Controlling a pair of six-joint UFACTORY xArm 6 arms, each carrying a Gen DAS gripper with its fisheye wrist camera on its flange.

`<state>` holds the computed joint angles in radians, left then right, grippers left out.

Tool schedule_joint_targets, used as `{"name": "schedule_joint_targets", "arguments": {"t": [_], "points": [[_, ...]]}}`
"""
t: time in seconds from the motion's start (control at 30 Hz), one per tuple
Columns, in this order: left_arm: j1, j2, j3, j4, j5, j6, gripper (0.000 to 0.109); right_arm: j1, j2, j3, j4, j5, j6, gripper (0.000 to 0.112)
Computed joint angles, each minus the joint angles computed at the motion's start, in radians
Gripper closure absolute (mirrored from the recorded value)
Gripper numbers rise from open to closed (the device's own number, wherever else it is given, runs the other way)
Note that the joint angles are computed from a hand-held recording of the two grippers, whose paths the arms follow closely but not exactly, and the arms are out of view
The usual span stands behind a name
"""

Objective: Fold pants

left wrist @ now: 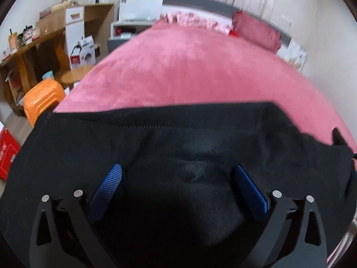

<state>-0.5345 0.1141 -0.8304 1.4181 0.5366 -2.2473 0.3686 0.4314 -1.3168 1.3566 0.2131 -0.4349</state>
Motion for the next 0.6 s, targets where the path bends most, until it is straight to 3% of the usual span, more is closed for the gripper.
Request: {"name": "schedule_joint_targets", "arguments": {"t": [0.17,0.23,0.3,0.6], "points": [[0.024,-0.012,0.025,0.111,-0.050,-0.123,0.009,-0.020,0.063,-0.082,0.070,0.020,-0.010,0.071],[0.016,-0.009,0.018,0.090,-0.044,-0.105,0.009,-0.029,0.064,-0.080,0.051,0.024,0.041,0.090],[0.015,-0.005,0.013,0.075,-0.039,-0.086,0.009,-0.040,0.046,-0.067,0.081,0.034,0.001,0.101],[-0.003,-0.009,0.009,0.031,-0.019,-0.047,0.009,-0.047,-0.164,0.092,0.066,-0.034,-0.148,0.102]]}}
